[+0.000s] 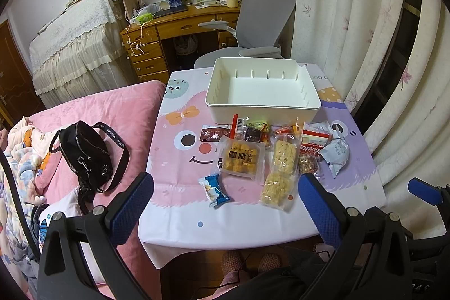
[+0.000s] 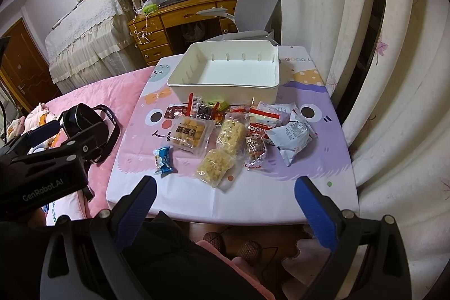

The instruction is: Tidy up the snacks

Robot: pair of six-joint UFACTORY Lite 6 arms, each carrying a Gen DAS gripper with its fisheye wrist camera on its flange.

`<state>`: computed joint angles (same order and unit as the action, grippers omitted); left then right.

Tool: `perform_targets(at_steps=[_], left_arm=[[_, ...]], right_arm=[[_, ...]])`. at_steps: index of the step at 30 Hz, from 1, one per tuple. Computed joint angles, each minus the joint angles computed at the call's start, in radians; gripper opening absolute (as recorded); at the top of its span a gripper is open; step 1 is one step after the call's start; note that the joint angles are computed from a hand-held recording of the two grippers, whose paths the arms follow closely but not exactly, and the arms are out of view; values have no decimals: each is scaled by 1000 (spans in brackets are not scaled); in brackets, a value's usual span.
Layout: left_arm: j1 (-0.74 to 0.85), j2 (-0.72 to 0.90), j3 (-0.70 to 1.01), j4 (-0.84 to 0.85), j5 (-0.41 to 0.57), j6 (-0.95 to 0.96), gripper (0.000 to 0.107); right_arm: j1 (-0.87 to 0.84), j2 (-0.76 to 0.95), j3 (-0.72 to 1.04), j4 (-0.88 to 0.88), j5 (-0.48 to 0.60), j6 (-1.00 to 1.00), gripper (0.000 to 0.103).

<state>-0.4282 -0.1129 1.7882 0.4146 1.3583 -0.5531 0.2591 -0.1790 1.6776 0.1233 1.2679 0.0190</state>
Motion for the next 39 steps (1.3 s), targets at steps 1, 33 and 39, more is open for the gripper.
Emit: perform_targets(at_steps=[1, 33, 39], left_arm=[[0, 1, 1, 0, 1, 0, 102], [67, -7, -18, -45, -14, 32, 102], [157, 2, 3, -125, -19, 147, 102]], right_arm=[[-1, 0, 1, 0, 1, 0, 99], [-6, -6, 10, -4, 15, 23, 99], [40, 18, 72, -56, 39, 95, 99]])
